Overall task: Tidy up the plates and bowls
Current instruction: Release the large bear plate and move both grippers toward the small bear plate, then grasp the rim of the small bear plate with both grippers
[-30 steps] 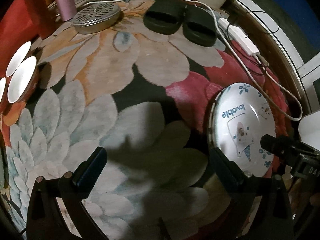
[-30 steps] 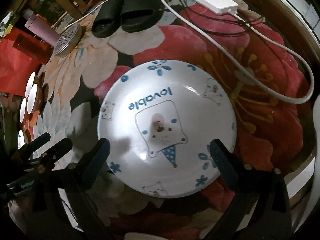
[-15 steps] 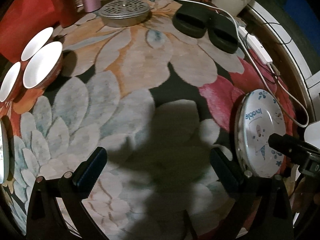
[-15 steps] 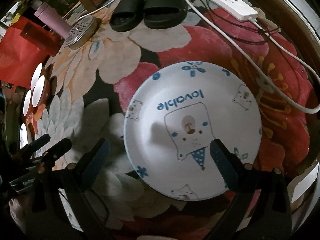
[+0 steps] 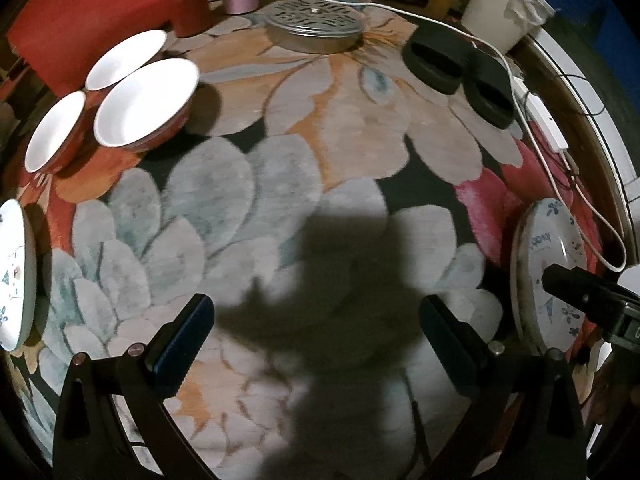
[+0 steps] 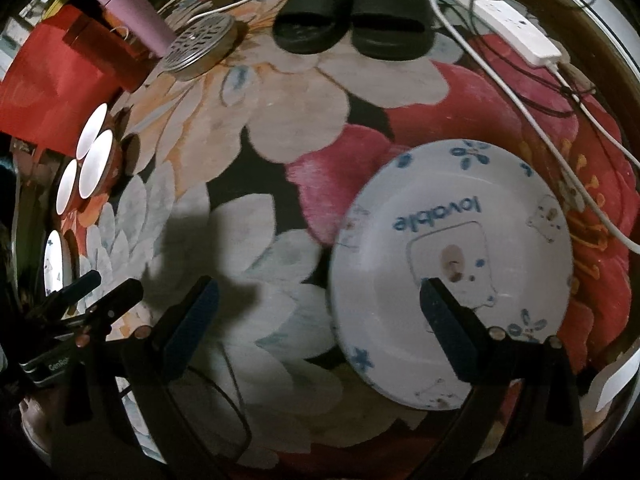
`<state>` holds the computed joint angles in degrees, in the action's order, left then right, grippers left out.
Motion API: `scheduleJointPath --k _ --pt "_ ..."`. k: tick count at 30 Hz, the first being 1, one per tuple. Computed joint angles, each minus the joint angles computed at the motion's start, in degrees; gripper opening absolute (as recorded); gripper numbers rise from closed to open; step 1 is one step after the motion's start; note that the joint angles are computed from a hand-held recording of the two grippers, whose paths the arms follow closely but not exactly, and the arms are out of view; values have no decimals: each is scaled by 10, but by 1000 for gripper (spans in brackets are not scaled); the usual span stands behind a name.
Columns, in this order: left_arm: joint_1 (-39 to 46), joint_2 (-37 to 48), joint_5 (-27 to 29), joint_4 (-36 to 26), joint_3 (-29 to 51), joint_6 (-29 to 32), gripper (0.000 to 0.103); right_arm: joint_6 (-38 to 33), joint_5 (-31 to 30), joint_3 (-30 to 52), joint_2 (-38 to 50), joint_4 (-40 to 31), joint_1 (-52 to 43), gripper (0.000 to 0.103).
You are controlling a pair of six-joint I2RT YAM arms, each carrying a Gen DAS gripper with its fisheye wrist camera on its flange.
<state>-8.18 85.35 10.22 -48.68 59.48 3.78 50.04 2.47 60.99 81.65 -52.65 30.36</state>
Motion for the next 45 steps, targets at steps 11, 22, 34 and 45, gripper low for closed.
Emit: scheduleJointPath --k 11,22,34,45 --pt "109 6 7 -6 2 59 102 0 -4 76 91 18 53 101" --pt "209 29 11 -15 25 116 102 -11 -11 164 180 19 93 102" --pt "298 60 17 -27 61 163 102 -33 -18 291 292 8 133 102" --pt "424 119 38 -35 133 208 102 -67 -28 490 432 -40 173 102"
